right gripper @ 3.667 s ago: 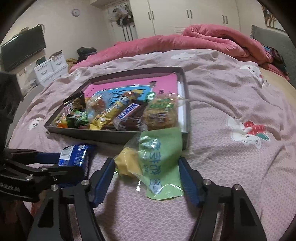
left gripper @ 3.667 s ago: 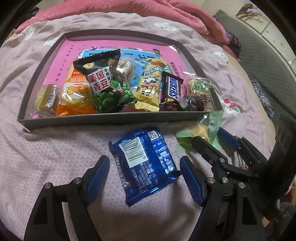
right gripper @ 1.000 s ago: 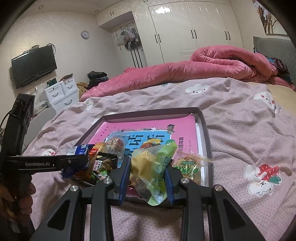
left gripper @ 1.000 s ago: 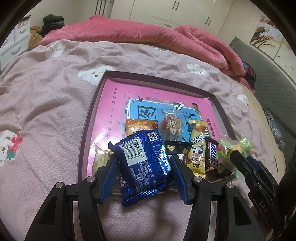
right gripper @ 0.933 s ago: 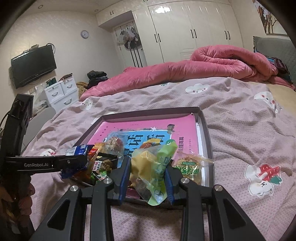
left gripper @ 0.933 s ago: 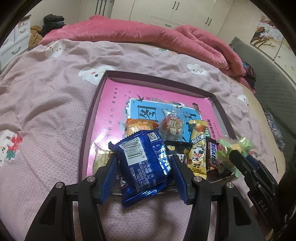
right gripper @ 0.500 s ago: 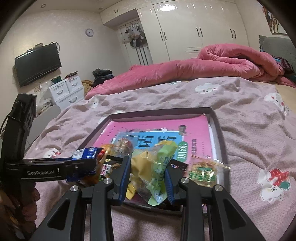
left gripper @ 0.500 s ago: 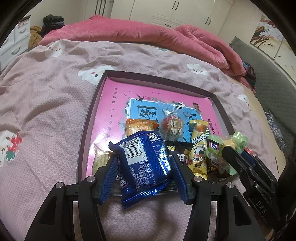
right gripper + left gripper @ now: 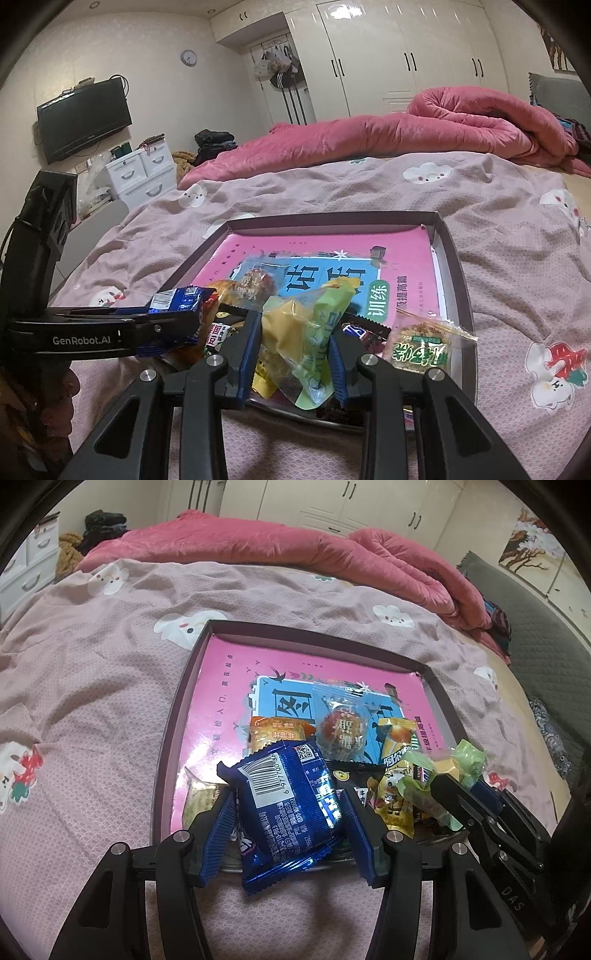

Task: Organize snacks
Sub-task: 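Lower and open left tool to drop the blue packet while right tool releases the green bag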

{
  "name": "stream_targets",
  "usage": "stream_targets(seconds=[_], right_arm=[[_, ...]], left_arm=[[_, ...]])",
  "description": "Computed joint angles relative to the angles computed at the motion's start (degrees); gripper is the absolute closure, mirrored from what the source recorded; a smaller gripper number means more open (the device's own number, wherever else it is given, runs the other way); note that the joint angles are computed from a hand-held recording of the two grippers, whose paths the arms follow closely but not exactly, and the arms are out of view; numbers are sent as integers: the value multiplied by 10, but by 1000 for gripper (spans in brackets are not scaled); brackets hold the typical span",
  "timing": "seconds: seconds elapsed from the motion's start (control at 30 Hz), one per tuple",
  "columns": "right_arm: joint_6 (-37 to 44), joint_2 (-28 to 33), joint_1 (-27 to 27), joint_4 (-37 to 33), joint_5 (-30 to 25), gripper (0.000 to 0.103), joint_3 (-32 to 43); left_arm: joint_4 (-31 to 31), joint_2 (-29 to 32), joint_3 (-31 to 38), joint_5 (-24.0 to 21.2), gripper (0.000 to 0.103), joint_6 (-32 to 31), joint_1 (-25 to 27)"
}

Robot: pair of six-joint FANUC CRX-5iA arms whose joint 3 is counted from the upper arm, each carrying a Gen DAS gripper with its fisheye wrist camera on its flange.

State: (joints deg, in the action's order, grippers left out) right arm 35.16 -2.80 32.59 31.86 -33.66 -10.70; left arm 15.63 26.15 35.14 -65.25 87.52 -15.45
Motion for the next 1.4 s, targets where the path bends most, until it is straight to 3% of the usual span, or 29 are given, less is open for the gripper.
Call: stream_targets(seconds=[0.63,1.1,1.4], right_arm=[[4,0,-7,-28,7,66,2],[-52,-8,-7,20,-9,54,-15],[-90,-25,-5,61,-11,54,-36]], left_arm=[[-2,4,6,-5,44,0,0],[-2,4,6,-5,44,1,-1],[-3,3,5,-4,44,1,-1]])
